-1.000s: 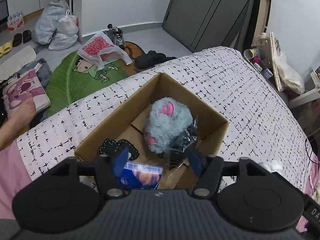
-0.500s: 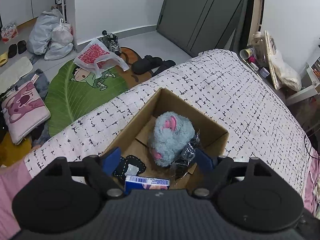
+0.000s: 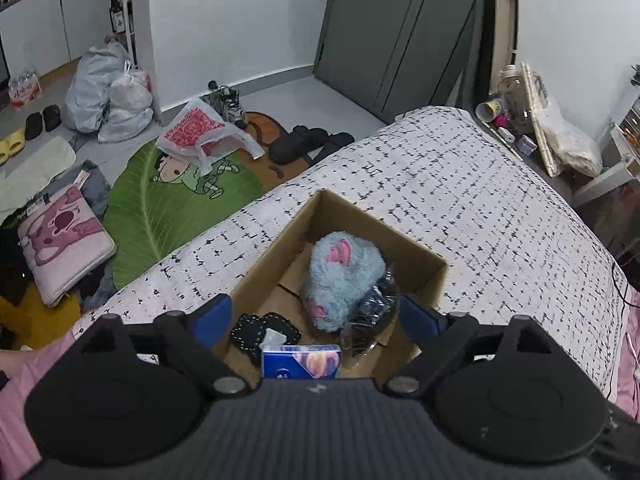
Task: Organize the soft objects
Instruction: 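Open the left gripper over the box while the right gripper releases the white bag, then reach the left gripper to the burger plush and close on it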
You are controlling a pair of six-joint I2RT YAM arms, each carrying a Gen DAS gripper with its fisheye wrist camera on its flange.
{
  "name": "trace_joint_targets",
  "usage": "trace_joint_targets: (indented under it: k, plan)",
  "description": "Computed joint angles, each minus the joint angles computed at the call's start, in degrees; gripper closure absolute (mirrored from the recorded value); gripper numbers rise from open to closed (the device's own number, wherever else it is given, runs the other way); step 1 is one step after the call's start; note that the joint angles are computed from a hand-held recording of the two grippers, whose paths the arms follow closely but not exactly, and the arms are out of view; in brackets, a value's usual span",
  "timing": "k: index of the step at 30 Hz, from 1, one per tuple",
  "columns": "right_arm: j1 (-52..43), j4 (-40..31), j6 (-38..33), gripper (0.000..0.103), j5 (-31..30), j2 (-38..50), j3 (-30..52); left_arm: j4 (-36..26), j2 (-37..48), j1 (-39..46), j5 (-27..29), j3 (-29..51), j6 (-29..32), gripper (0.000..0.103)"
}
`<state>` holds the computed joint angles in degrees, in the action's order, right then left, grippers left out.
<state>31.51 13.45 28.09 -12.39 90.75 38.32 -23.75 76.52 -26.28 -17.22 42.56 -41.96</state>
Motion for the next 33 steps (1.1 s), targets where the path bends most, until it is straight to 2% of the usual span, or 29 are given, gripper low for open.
trace_joint_targets:
  k: [4,12,15,18,22,25,29,33]
  plan:
    - [-3.7,-3.1,-1.0,0.010,-1.4,-2.1,-0.9,-1.1,0.2,-4.3,-2.8,1.5,-2.2,0.001]
    - [-12.9,-7.6,-3.3,0.010,-5.3,-7.0,-3.4,-3.2,2.2,-11.6,-7.1,4.8,-7.7,0.001]
    - [-16.2,-7.5,-3.8,0.010,-6.3,-9.3,-4.9,-5.1,4.2,-14.1,-8.8,7.0,-10.1,0.001]
    - [-19.1,-7.3,-4.4,0.010,-8.4,-10.4,-5.7,-3.5,4.8,-16.9,-11.0,7.1,-13.2,0.001]
    - [-23.5,-7.3,-5.4,0.010,-10.9,-10.9,-6.5,-4.6,8.7,-20.6,-13.9,10.1,-15.2,0.001]
    - [-26.6,-7.4,-5.7,0.010,-12.5,-10.7,-7.0,-2.8,11.4,-22.7,-14.6,11.1,-16.1,0.001]
    - [-30.0,-6.6,-6.3,0.010,-14.0,-9.7,-7.4,-1.2,15.0,-23.3,-10.8,13.0,-18.5,0.001]
    - [-32.6,-5.8,-6.2,0.010,-15.4,-8.6,-7.4,-4.9,21.2,-25.4,-13.3,18.5,-19.2,0.001]
